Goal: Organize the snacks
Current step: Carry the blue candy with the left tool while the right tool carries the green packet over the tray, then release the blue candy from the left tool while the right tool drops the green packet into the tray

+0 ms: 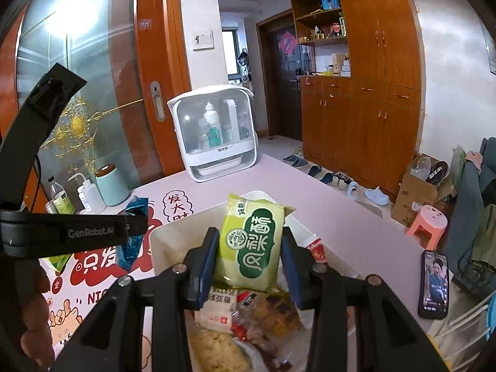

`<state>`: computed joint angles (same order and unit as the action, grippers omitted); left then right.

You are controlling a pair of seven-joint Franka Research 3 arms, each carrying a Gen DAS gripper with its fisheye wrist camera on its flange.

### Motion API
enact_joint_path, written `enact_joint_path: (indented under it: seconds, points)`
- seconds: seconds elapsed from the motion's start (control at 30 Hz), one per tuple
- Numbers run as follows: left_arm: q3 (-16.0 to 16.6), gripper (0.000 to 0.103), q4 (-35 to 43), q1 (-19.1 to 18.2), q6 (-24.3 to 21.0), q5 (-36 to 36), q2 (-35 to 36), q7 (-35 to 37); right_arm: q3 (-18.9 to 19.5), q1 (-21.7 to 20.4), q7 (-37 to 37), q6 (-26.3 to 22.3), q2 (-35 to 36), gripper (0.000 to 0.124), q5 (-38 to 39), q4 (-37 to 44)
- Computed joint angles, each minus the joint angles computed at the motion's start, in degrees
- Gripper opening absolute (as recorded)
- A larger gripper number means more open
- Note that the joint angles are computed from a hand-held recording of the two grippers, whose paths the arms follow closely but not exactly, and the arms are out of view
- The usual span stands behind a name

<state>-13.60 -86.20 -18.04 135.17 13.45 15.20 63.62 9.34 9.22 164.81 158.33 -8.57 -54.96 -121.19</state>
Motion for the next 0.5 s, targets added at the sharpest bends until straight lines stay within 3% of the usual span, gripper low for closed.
enact_joint_path:
  seconds: [0.23,0.37,0.43,0.5]
  points:
    - [0.8,0.029,8.1,-2.6,-4.6,2.8,5.9,-3.5,-2.4,-0.1,-7.8,2.9,2.8,0.040,5.1,1.5]
    - [1.3,0.030,11.0,-3.5,-7.5,3.3,8.1,-4.9,-3.9,0.9,-17.0,3.7,4.6,0.041,13.2,2.2]
    - [1.5,0.043,10.9,-3.8,-7.8,3.8,8.2,-6.0,-4.4,1.5,-22.0,3.6,5.2,0.045,17.9,2.4]
    - [1.7,0.086,9.2,-3.9,-6.7,4.3,7.3,-7.6,-4.6,1.5,-23.4,4.2,5.4,0.059,19.1,2.3]
